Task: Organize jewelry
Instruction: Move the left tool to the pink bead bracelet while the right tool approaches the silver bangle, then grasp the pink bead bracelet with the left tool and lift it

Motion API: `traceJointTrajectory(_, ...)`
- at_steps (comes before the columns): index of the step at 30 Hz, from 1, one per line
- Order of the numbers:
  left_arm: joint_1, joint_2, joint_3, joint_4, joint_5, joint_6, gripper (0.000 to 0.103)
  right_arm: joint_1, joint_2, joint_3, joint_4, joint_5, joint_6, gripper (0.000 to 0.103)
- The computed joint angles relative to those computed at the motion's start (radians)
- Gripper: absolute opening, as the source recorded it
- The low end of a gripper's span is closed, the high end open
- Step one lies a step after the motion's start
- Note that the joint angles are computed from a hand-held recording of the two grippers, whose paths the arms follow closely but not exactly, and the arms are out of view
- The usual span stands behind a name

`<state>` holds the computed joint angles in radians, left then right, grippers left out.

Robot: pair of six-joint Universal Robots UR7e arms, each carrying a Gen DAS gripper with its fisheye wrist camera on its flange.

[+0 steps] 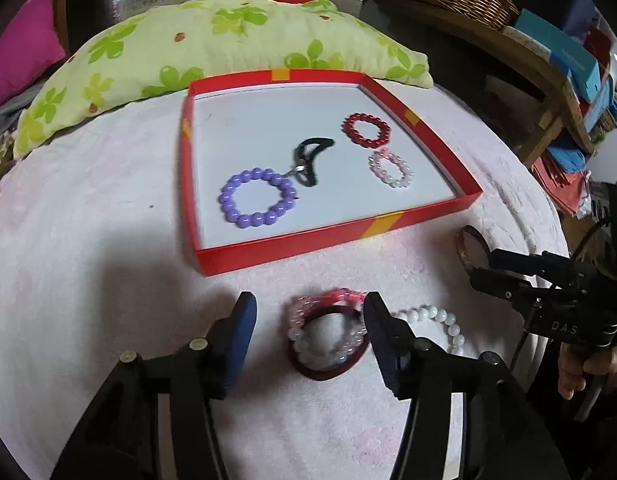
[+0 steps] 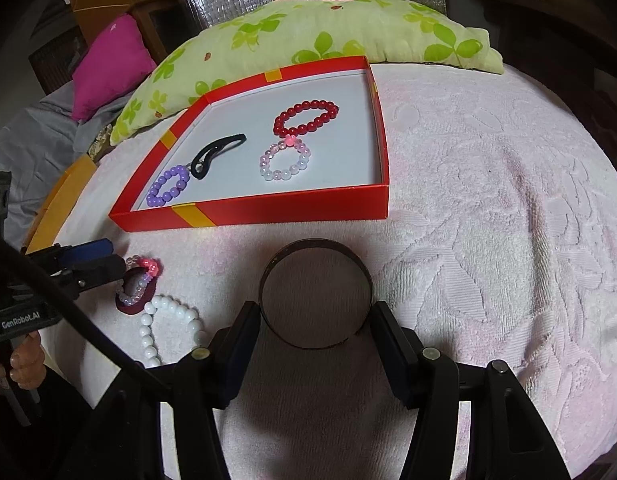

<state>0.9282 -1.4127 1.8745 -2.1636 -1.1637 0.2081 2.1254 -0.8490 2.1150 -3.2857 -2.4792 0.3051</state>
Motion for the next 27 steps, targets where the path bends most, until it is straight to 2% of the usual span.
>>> traceJointTrajectory(10,-0.026,0.026,0.033,0.002,0.060,0.022,0.057,0.001,0.003,-0.003,0.002,-0.004,-0.007,0.060)
traceJointTrajectory(11,-0.019,0.026,0.028,0.005,0.051,0.018,0.054,0.001,0.004,-0.003,0.001,-0.004,-0.007,0.060)
traceJointTrajectory(13,-0.007,0.025,0.017,0.006,0.038,0.013,0.034,0.001,0.003,-0.003,0.002,-0.005,-0.006,0.060)
traceJointTrajectory(16,-0.001,0.019,0.017,-0.022,0.049,0.023,0.016,0.002,0.005,-0.004,0.001,-0.006,-0.004,0.060)
traceJointTrajectory(18,0.003,0.012,0.018,-0.040,0.046,0.027,0.016,0.003,0.006,-0.005,0.003,-0.008,-0.003,0.060)
traceJointTrajectory(20,0.007,0.006,0.018,-0.062,0.041,0.033,0.007,0.003,0.007,-0.006,0.000,-0.010,-0.006,0.060)
traceJointTrajectory(25,0.024,-0.006,-0.001,-0.072,0.005,0.038,0.008,0.001,0.002,0.001,-0.032,0.008,-0.006,0.060)
traceJointTrajectory(27,0.025,-0.008,0.002,-0.078,0.012,0.048,0.008,0.000,0.001,0.001,-0.034,0.013,-0.005,0.060)
